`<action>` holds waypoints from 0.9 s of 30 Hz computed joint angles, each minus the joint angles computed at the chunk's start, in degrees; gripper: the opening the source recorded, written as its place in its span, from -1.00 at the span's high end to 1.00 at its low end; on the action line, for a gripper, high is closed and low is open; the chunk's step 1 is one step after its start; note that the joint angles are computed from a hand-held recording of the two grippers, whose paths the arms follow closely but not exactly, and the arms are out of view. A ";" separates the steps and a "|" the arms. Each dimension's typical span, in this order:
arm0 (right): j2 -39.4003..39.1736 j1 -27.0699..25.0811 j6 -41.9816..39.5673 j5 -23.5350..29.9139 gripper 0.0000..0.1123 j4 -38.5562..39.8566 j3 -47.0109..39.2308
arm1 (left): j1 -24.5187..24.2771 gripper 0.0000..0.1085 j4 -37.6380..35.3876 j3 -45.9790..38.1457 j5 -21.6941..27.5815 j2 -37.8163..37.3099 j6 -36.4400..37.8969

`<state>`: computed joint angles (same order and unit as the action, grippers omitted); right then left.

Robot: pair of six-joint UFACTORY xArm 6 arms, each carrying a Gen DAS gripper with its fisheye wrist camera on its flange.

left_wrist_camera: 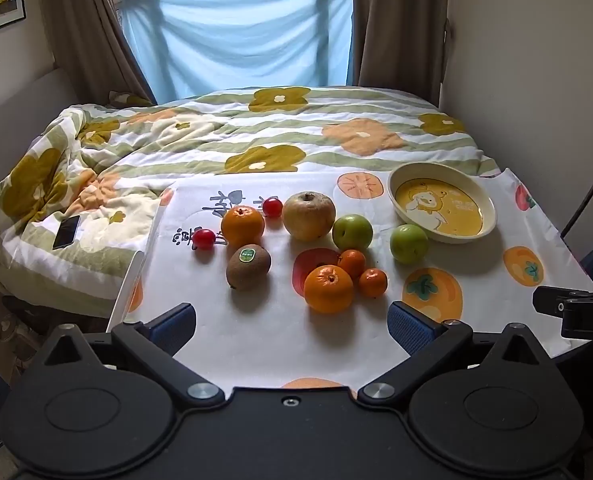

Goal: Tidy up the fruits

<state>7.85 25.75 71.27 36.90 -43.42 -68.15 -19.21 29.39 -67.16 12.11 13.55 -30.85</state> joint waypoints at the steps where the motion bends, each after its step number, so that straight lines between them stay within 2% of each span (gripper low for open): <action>1: -0.07 0.04 0.34 0.00 -0.83 -0.42 0.08 | 0.03 -0.90 0.58 -0.05 -0.03 0.01 -0.50; 5: -0.28 0.17 0.60 0.29 -0.83 -0.56 0.23 | 0.46 -0.90 1.04 0.27 -0.95 -0.04 -1.25; 6: -0.30 0.18 0.69 0.34 -0.83 -0.54 0.22 | 0.54 -0.90 3.08 0.31 -1.16 -0.42 -2.92; 27: -0.32 0.20 1.50 -0.08 -0.83 -1.89 0.04 | 0.74 -0.90 4.53 -0.08 -1.84 0.15 -4.09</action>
